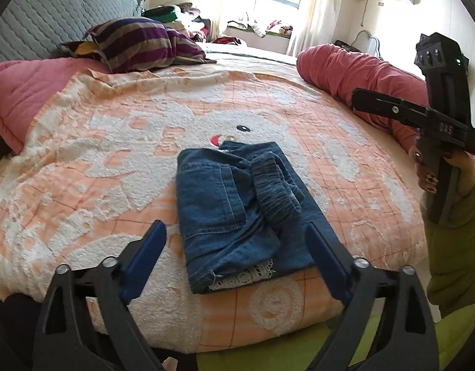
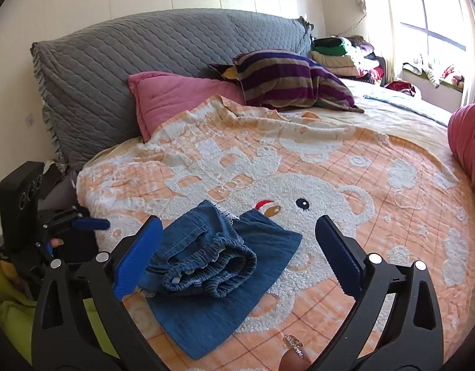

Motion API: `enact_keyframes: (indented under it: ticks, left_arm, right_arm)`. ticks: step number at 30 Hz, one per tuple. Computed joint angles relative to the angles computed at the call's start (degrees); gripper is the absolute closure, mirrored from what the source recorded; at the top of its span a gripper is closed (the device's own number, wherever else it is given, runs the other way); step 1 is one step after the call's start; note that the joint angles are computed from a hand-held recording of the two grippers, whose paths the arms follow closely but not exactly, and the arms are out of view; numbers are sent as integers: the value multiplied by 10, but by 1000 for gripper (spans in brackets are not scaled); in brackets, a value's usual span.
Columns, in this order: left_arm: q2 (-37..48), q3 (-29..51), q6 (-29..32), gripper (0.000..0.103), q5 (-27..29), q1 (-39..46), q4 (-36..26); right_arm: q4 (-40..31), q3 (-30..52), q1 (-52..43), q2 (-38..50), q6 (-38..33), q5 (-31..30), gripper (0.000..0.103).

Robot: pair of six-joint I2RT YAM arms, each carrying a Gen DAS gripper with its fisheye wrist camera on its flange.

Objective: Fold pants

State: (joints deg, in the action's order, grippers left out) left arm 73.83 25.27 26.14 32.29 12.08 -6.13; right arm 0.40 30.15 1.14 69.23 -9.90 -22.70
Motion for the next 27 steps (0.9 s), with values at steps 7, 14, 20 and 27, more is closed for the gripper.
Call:
enact_keyframes:
  ticks: [7,14,20,27]
  left_arm:
    - [-8,-1,-9,6,-13,0,9]
    - [19,6,-18,5,-28,1,26]
    - [68,28,-30,5,-30,13,44]
    - [146,69,-54,5,-47,13,60]
  right_arm:
    - [-2,-19,-2,-27,-2,18,9]
    - [1,-34,5,-29,-5,30,9]
    - [15,-42,15,-4,-5,45,9]
    - [42,-43,10,73,6,56,9]
